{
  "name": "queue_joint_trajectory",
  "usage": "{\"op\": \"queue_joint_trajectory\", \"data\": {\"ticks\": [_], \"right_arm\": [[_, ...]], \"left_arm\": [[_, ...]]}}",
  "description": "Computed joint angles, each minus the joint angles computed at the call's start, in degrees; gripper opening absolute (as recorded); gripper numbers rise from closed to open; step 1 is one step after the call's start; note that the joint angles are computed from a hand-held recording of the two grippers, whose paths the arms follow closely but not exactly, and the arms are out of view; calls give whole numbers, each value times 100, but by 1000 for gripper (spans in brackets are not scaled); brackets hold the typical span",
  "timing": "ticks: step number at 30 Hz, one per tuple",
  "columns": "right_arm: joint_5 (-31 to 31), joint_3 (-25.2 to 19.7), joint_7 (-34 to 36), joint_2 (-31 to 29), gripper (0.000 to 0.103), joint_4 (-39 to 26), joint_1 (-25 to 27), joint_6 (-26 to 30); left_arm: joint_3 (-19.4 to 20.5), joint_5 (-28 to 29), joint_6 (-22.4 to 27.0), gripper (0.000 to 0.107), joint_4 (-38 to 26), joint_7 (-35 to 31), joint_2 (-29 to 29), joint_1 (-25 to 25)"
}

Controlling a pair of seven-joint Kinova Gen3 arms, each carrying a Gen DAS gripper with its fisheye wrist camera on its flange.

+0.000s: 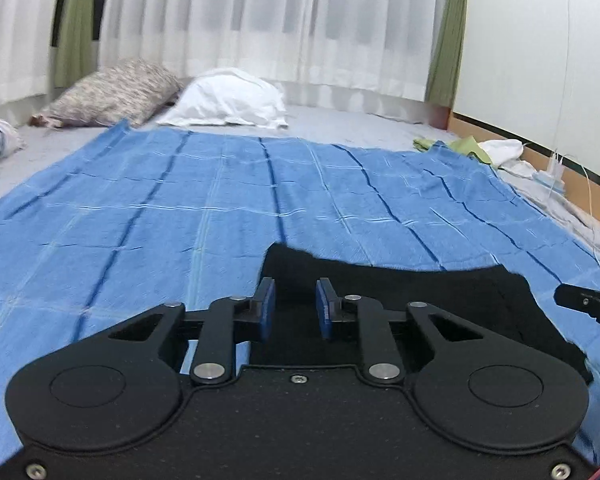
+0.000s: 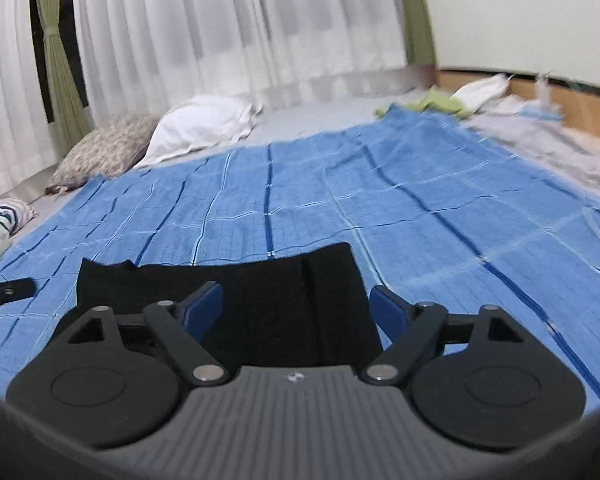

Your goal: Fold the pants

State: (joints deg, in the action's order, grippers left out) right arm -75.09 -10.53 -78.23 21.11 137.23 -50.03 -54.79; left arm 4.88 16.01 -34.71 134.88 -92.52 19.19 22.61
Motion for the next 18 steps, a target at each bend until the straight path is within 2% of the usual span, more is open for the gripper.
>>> {"op": "queue_joint_trajectory", "data": {"ticks": [2,3,5,6,8,10,12,14,16,18], "right_arm": [[464,64,214,31,90,-178,531,466],[697,67,367,88,90,-292,796,699],[1005,206,789,231,88,-556,1073,1165],[1104,379,896,308,86,-667,1052,1398],[1488,575,829,430,83,-804,1137,1847],[1954,346,454,554,81,-866,1549,2116],[2404,-39,-12,670,75,-816,1941,2104],[2775,-79,-206,698,76,-675,1909,1920],[2950,261,-27,640,78,-639,1553,2108],[2780,714,332,630,83,-635,1033,2151]], "left_arm": [[92,-135,339,20,-447,-16,275,-190],[10,-62,502,20,-688,-139,445,-126],[-420,336,705,20,-1082,-496,780,310],[-665,569,799,20,-1254,-661,943,553],[-881,942,1080,22,-1566,-881,1219,729],[-722,945,988,25,-1629,-728,1418,542],[-580,770,719,27,-1547,-530,1511,391],[-569,685,630,27,-1533,-483,1561,358],[-549,621,549,27,-1518,-435,1604,330],[-544,607,479,27,-1489,-401,1625,338]]}}
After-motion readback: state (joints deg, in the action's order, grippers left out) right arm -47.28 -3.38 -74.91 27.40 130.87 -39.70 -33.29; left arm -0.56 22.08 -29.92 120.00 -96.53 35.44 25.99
